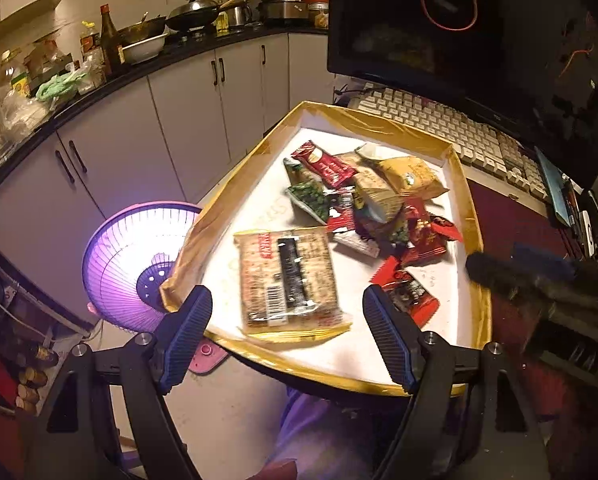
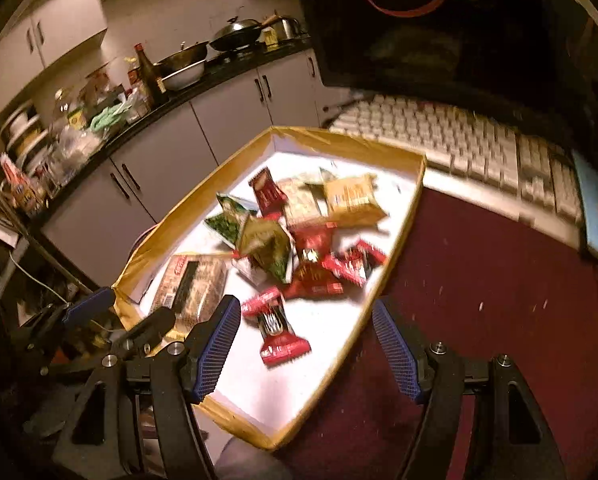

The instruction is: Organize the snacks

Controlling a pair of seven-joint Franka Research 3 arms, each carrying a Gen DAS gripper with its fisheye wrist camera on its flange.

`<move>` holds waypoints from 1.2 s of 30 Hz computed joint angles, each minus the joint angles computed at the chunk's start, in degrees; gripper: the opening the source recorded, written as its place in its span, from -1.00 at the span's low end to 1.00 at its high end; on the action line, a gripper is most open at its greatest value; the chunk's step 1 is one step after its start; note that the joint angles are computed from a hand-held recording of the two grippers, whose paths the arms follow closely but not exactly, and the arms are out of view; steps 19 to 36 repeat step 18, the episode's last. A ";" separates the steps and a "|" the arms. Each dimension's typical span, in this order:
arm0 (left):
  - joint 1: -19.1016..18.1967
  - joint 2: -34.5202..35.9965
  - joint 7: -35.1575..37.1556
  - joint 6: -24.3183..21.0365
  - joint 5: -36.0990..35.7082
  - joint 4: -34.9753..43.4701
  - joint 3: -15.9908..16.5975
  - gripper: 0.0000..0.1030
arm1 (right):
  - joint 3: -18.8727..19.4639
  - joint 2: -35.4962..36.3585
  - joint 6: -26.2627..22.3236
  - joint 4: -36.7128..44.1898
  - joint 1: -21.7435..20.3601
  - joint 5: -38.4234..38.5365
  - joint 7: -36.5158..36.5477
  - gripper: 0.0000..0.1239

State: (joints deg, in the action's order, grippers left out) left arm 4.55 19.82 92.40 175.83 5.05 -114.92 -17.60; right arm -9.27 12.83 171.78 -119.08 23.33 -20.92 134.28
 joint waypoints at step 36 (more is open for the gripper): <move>-6.18 -0.63 -9.91 2.50 8.48 0.24 7.21 0.51 | -2.44 -1.63 3.20 -1.94 0.62 -13.78 11.49 0.14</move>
